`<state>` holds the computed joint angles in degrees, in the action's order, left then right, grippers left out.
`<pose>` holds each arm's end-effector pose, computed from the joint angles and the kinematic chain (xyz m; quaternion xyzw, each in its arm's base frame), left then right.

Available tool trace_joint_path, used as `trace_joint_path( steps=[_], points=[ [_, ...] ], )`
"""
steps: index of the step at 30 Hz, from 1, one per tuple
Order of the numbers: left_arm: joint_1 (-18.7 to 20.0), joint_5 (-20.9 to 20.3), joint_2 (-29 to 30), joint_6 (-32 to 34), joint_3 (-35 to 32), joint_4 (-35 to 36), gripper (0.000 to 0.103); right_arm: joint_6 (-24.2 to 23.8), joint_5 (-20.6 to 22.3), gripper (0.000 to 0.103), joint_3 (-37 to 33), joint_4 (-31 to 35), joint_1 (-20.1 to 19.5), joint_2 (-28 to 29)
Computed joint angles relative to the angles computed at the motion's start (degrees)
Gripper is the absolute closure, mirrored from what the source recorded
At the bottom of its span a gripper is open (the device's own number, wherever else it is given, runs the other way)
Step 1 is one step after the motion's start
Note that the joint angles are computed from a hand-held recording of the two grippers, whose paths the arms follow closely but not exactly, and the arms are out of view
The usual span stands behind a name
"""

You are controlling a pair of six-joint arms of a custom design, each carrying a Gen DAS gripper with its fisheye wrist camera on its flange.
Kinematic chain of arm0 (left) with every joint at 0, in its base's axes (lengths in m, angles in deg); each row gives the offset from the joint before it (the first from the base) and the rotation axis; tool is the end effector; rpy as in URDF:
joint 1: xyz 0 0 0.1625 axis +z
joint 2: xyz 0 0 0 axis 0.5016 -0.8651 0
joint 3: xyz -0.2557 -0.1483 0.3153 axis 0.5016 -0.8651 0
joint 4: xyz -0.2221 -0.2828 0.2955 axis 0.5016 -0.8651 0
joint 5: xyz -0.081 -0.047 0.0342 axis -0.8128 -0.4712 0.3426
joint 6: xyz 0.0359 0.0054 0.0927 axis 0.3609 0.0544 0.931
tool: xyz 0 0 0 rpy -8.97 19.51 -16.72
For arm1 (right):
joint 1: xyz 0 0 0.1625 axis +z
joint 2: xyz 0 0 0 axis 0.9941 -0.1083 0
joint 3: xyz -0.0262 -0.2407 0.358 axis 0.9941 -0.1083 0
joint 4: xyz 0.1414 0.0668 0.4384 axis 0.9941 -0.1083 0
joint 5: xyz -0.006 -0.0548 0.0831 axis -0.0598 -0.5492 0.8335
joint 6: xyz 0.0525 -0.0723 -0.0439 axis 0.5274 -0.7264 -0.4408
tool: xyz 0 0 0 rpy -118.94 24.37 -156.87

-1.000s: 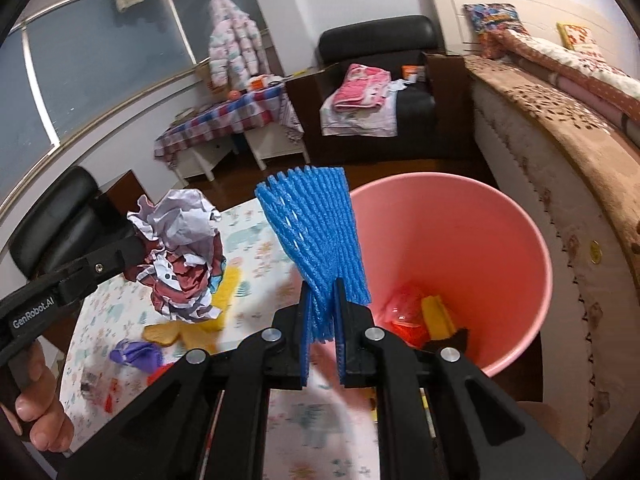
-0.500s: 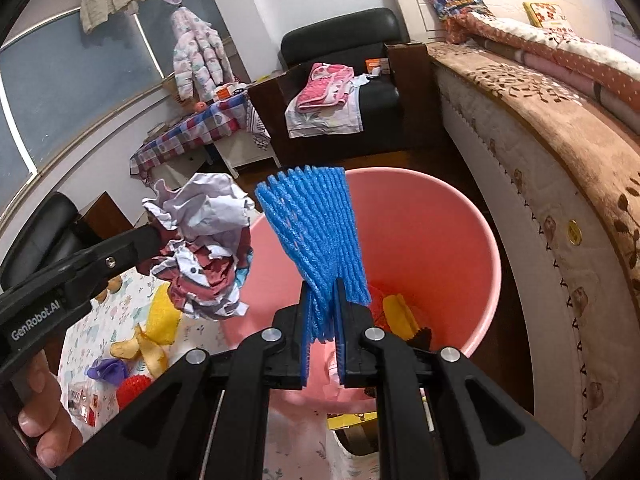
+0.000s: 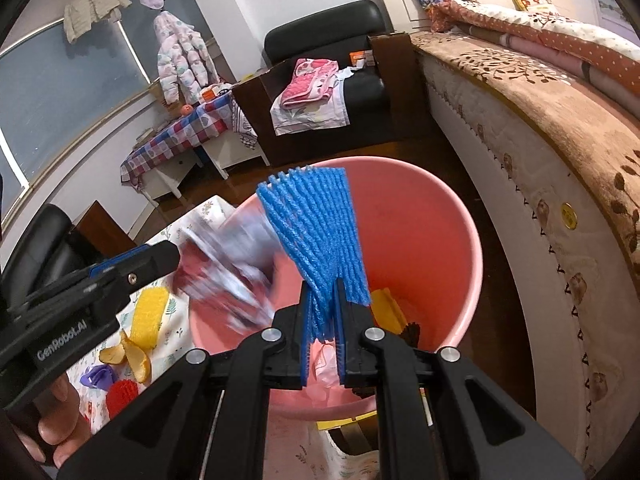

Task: Collect trash
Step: 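Open the left tool to drop the wrapper while the right tool releases the blue sleeve, then move both open tools back over the table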

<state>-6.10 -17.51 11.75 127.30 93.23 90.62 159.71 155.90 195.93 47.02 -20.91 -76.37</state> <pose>-0.3490 -0.3478 -0.0856 0.4756 0.8513 -0.1596 0.1534 0.0132 -0.2175 0.2100 -0.1525 -0.8027 0.4985 0.2897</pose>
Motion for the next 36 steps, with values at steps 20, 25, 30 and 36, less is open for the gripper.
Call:
trace_joint_path(
  steps=[20,25,30,36],
  points=[
    [-1.39,-0.28,-3.22,-1.72,3.81,-1.46,0.056,1.37,4.11,0.070,0.85,-1.03,3.57,-1.23],
    [-1.50,-0.54,-4.59,-2.30,5.37,-1.94,0.056,1.72,7.53,0.070,0.84,-2.17,7.71,-0.09],
    [-1.32,-0.67,-6.52,-3.08,7.21,-2.43,0.056,1.81,13.73,0.070,0.30,-4.93,14.54,3.56],
    [-0.95,-1.06,-9.15,-3.81,9.25,-2.78,0.056,2.10,19.39,0.070,-0.33,-8.09,21.46,7.78]
  ],
)
